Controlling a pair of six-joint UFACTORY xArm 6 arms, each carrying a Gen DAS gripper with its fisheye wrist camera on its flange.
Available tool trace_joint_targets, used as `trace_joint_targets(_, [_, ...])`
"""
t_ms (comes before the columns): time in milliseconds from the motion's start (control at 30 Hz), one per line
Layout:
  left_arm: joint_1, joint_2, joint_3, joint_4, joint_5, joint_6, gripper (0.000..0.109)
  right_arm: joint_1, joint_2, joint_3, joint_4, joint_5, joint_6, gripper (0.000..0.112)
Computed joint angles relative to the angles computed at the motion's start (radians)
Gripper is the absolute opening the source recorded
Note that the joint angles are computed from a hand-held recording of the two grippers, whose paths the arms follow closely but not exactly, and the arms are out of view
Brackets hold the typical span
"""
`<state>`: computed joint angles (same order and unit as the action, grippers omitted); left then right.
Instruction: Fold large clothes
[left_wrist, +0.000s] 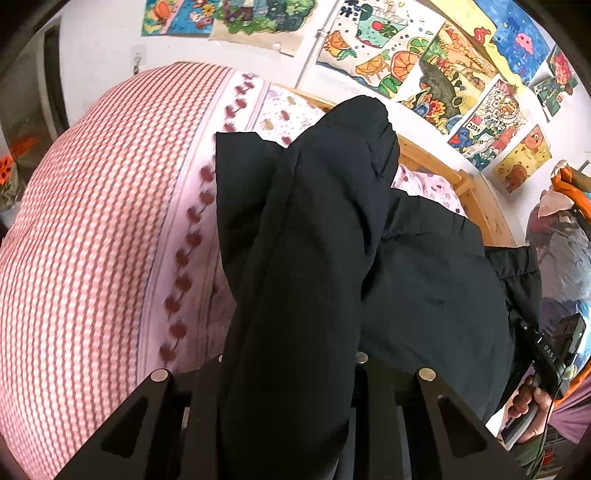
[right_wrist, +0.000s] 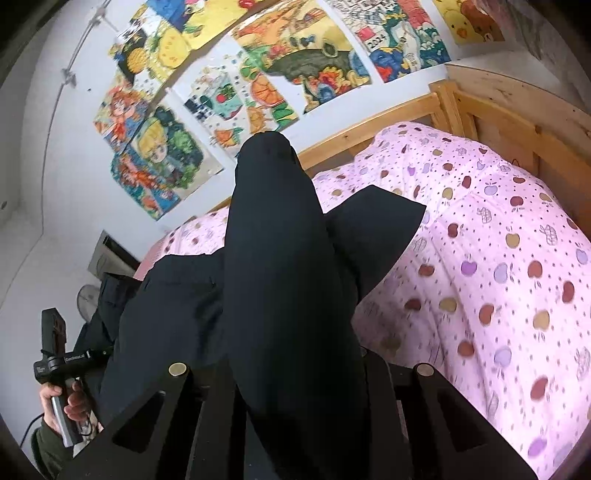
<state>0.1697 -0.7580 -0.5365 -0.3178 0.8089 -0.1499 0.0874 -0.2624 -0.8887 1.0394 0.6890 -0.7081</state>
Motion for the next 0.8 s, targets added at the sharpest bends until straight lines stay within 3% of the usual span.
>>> trace_joint_targets(200, [0.035, -0.115, 0.12, -0.021, 0.025, 0.042, 0.023, 0.017, -0.06, 0.072, -0.073, -0.008, 0.03, 0.016])
trace_joint_targets(400, [0.008, -0.112, 0.197, 0.021, -0.067, 0.009, 0.027, 0.06, -0.036, 0.115, -0.111, -0.096, 0.078, 0.016])
trace_joint_targets(533, [-0.022, -0.11, 0.205, 0.104, -0.099, -0.058, 0.038, 0.09, -0.024, 0.123, -0.151, -0.153, 0.131, 0.023])
trace_joint_targets(633, [-0.03, -0.114, 0.204, 0.148, -0.102, -0.11, 0.043, 0.113, -0.028, 0.14, -0.213, -0.205, 0.176, 0.033])
trace_joint_targets(700, [-0.037, -0.122, 0.205, 0.17, -0.101, -0.147, 0.046, 0.118, -0.028, 0.143, -0.241, -0.219, 0.188, 0.051])
trace_joint_targets(800, [-0.036, -0.165, 0.217, 0.208, -0.09, -0.177, 0.052, 0.124, -0.037, 0.156, -0.277, -0.246, 0.204, 0.069])
